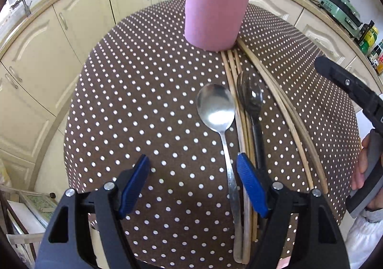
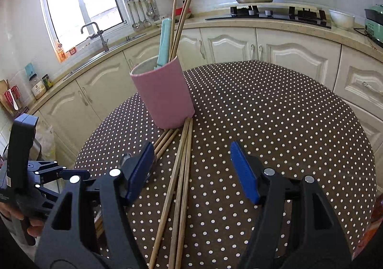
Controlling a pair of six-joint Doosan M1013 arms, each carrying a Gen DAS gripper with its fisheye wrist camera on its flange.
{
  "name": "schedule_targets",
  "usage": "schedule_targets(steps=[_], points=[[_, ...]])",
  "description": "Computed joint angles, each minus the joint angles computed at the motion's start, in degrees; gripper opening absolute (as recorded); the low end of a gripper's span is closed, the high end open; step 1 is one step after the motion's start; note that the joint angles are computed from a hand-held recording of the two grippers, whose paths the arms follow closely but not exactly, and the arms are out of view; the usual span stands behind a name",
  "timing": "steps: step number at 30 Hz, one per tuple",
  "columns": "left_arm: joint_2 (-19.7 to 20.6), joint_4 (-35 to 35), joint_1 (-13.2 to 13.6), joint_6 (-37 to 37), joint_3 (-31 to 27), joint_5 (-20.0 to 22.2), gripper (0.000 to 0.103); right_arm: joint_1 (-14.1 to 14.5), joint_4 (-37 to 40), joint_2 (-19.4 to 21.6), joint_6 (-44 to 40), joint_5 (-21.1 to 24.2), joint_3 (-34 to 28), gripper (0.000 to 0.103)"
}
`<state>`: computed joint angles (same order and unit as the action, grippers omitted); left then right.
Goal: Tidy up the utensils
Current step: 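Move the left tool to the steel spoon and grasp its handle, then grasp another wooden chopstick with the right tool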
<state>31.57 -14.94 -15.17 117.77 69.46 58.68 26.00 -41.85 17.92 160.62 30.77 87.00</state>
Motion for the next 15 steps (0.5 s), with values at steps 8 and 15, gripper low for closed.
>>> schedule_targets(steps=[8, 15], points=[[-0.32, 4.2, -1.42, -1.01, 1.05, -3.87, 0.039, -1.08, 13.3, 1.37, -14.02, 4.22, -2.69, 0.067], [1.65, 0.04, -0.45, -1.03, -2.26, -1.56, 0.005, -2.94, 26.72, 3.82, -27.75, 12.81, -7.21, 0.066]])
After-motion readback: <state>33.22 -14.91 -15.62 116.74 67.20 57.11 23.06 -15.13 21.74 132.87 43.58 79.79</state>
